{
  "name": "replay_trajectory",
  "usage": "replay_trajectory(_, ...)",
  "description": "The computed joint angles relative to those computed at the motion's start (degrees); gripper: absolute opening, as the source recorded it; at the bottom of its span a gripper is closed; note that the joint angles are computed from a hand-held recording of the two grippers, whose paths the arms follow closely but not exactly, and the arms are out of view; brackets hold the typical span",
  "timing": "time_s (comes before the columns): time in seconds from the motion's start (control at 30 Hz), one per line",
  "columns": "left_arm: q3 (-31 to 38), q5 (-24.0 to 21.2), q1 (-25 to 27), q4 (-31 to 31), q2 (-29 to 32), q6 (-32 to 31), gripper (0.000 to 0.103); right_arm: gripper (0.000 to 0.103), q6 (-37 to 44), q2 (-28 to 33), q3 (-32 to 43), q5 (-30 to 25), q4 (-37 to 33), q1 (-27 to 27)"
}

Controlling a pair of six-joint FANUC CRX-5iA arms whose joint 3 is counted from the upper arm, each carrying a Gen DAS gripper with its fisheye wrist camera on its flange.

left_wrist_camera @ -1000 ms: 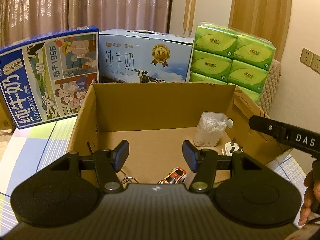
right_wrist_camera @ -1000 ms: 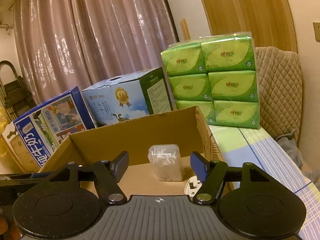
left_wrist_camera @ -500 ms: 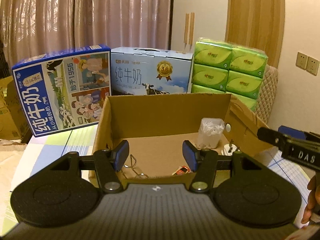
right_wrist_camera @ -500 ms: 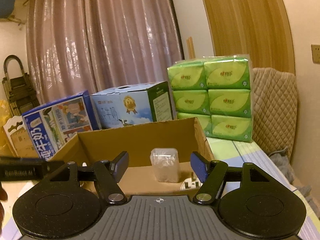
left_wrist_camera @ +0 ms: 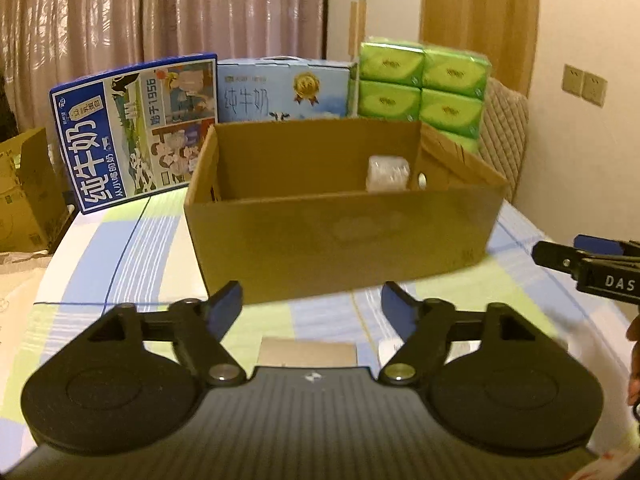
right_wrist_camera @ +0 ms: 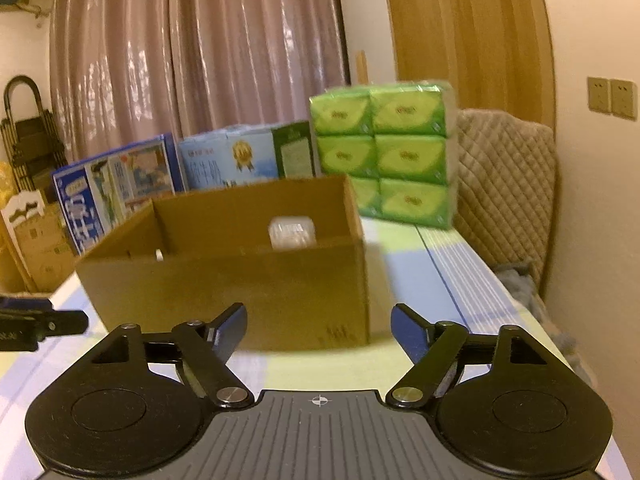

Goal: Organize rigid objects
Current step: 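Open the right tool to release the white plug into the box, then move the right tool back to the table and grasp the white night light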

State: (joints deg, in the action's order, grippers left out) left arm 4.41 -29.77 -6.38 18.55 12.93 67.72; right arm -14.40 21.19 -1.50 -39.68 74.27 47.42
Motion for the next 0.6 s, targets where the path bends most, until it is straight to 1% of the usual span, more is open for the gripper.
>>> replay_trajectory(0.1, -2.0, -0.8, 0.0, -1.6, -1.7, 0.9, 0.075, 0.081, 1.7, -2.1, -2.5, -2.0, -3.9, 2.3)
replay_trajectory(0.17, -3.9, -0.8, 0.1, -1.5, -3.1, 0.8, 0.078, 0.082, 2.6, -3.2, -3.9, -2.9, -5.4, 3.7)
replay_trajectory(0.3, -7.3, -0.6, 0.3, -2.3, -5.3, 1.1, 0.079, 0.084, 5.4, -4.5, -5.9, -6.2, -7.9, 7.1)
replay_trajectory(0.37, -9.9, 1.4, 0.5, -2.6, -6.5, 1.2, 0.079, 0.085, 5.6, -5.0, -6.9, -6.8, -8.1, 8.3)
replay_trajectory(0.4, -10.6, 1.6, 0.5, -4.1, -6.9, 2.7, 0.079, 0.085, 5.6, -5.2, -7.4, -7.0, -8.0, 8.7)
replay_trajectory(0.47, -8.4, -2.5, 0.3, -8.4, -6.1, 8.0, 0.079, 0.087, 5.4, -5.5, -8.5, -7.0, -7.2, 9.5)
replay_trajectory(0.53, -9.0, -3.0, 0.6, -6.0, -5.8, 6.6, 0.080, 0.088, 6.0, -5.2, -8.6, -7.3, -8.0, 10.2)
replay_trajectory(0.6, -8.0, -3.8, 0.3, -7.7, -5.3, 7.6, 0.080, 0.089, 6.6, -4.6, -7.6, -7.0, -10.0, 10.3)
